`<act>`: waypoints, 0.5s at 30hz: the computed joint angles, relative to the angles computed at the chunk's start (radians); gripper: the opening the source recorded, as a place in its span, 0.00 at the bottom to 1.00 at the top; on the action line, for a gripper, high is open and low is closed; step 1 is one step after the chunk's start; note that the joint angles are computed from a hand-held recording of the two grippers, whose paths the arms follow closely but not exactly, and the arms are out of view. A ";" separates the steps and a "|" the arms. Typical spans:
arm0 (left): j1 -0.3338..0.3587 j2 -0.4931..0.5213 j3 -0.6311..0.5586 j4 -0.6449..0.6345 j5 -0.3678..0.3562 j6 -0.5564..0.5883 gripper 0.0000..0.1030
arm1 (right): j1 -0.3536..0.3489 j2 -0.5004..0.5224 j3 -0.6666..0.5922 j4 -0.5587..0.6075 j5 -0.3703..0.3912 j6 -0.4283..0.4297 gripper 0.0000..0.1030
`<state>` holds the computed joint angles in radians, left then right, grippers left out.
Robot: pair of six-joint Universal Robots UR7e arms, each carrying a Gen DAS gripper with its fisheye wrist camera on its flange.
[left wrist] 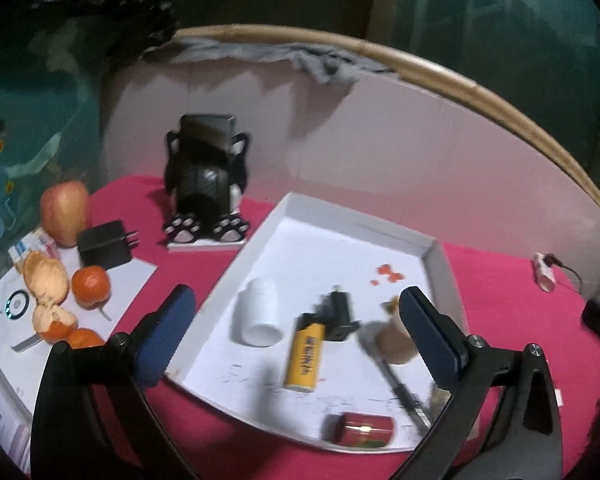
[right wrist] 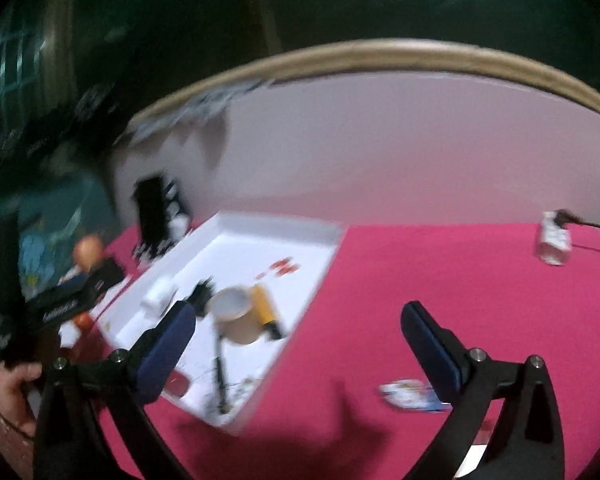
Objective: Organize rigid objects
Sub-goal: 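Carry the lighter and pen into the white tray and release both, then grasp the white cube charger with the left gripper while the right grasps the red stick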
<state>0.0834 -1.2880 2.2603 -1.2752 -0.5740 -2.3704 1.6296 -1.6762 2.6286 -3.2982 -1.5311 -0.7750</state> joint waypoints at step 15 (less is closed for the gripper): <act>0.054 0.228 0.014 -0.937 0.067 0.880 0.99 | -0.389 -0.313 -0.031 0.255 0.089 -0.076 1.00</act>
